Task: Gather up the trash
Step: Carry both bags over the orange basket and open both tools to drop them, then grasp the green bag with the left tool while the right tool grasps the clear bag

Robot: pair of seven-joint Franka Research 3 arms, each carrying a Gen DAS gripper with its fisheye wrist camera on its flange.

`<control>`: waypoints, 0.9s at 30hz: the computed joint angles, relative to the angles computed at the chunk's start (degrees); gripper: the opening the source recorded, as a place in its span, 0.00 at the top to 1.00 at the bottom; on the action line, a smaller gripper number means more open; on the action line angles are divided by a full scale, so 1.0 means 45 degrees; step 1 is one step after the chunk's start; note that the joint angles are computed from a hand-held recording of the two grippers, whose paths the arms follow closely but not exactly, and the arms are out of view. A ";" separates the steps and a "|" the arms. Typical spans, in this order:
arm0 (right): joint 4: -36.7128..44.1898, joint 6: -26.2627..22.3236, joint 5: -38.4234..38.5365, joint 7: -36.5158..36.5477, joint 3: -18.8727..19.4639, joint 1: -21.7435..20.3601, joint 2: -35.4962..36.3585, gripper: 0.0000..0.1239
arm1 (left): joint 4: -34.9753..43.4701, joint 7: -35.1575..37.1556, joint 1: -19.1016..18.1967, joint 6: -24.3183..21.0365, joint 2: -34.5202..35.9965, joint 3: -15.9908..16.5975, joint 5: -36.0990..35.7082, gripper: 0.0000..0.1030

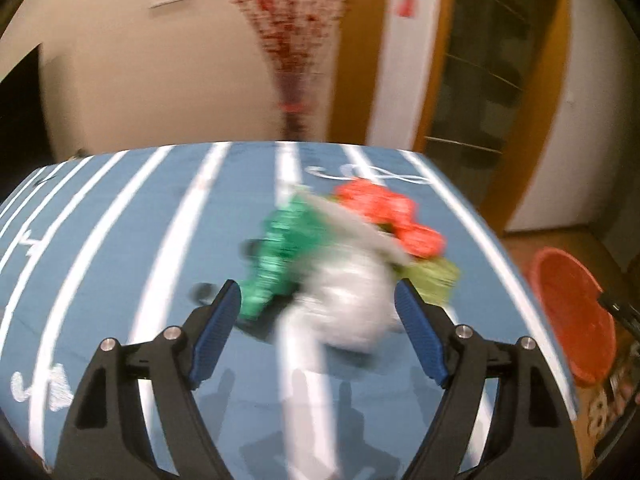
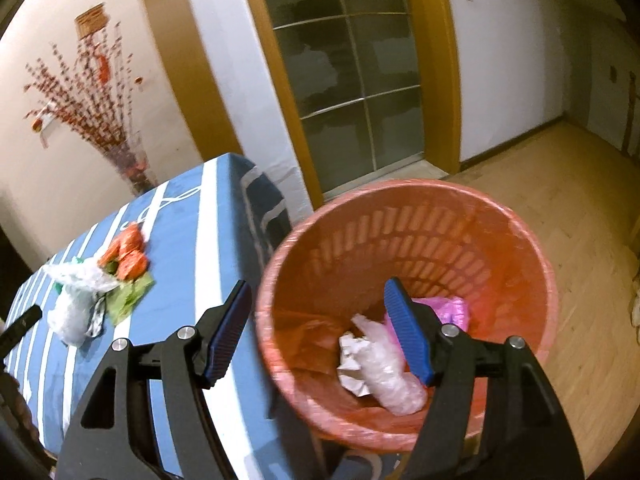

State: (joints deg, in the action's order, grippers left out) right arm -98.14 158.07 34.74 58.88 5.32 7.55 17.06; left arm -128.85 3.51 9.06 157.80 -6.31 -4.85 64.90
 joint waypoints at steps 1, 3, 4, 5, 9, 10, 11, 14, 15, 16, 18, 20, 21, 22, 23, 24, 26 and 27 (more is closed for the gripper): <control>-0.0017 0.0008 -0.0034 -0.0016 0.0032 0.0055 -0.0025 0.45 | -0.0028 0.0074 0.0111 -0.0167 0.0001 0.0122 -0.0110 0.25; -0.0112 0.0028 -0.0041 -0.0142 0.0114 0.0149 -0.0138 0.45 | -0.0036 0.0377 0.0271 -0.0093 0.0116 0.0327 -0.0520 0.25; -0.0150 0.0043 -0.0061 -0.0189 0.0130 0.0200 -0.0183 0.45 | -0.0004 0.0662 0.0364 0.0070 0.0260 0.0463 -0.0865 0.25; -0.0195 0.0065 -0.0102 -0.0227 0.0146 0.0268 -0.0237 0.45 | 0.0078 0.1056 0.0438 0.0241 0.0459 0.0581 -0.1283 0.25; -0.0305 0.0100 -0.0200 -0.0290 0.0184 0.0493 -0.0399 0.45 | 0.0450 0.2172 0.0536 0.0842 0.1156 0.0772 -0.2380 0.26; -0.0327 0.0114 -0.0230 -0.0305 0.0196 0.0556 -0.0437 0.45 | 0.0548 0.2474 0.0524 0.0951 0.1309 0.0798 -0.2638 0.26; -0.0356 0.0130 -0.0259 -0.0326 0.0214 0.0623 -0.0479 0.45 | 0.0663 0.2799 0.0508 0.0999 0.1472 0.0827 -0.2901 0.27; -0.0409 0.0151 -0.0313 -0.0433 0.0289 0.0815 -0.0563 0.45 | 0.1225 0.4057 0.0390 0.0651 0.2113 0.0882 -0.4087 0.36; -0.0449 0.0161 -0.0316 -0.0501 0.0318 0.0870 -0.0606 0.45 | 0.1306 0.4312 0.0342 0.0590 0.2237 0.0900 -0.4451 0.40; -0.0478 0.0175 -0.0322 -0.0576 0.0349 0.0931 -0.0632 0.45 | 0.1383 0.4738 0.0364 0.0669 0.2406 0.0934 -0.5041 0.44; -0.0516 0.0133 -0.0305 -0.0759 0.0426 0.1046 -0.0685 0.45 | 0.1368 0.5332 0.0398 0.0911 0.2546 0.1015 -0.5860 0.54; -0.0545 0.0054 -0.0211 -0.1014 0.0538 0.1159 -0.0733 0.45 | 0.1241 0.5442 0.0371 0.1139 0.2518 0.1162 -0.6035 0.68; -0.0557 0.0028 -0.0166 -0.1124 0.0583 0.1228 -0.0752 0.45 | 0.1120 0.5596 0.0396 0.1312 0.2451 0.1198 -0.6204 0.73; -0.0558 -0.0039 -0.0065 -0.1340 0.0675 0.1287 -0.0769 0.45 | 0.0938 0.5644 0.0427 0.1490 0.2324 0.1250 -0.6308 0.73; -0.0566 -0.0083 0.0010 -0.1489 0.0716 0.1345 -0.0790 0.45 | 0.0806 0.5374 0.0427 0.1550 0.2206 0.1349 -0.6037 0.74; -0.0561 -0.0136 0.0088 -0.1667 0.0776 0.1415 -0.0799 0.45 | 0.0622 0.4801 0.0418 0.1508 0.1986 0.1471 -0.5391 0.74; -0.0529 -0.0252 0.0241 -0.2049 0.0903 0.1575 -0.0790 0.45 | 0.0331 0.4153 0.0572 0.1484 0.1659 0.1546 -0.4666 0.74; -0.0500 -0.0310 0.0316 -0.2222 0.0954 0.1655 -0.0779 0.45 | 0.0090 0.3841 0.0686 0.1483 0.1401 0.1557 -0.4352 0.74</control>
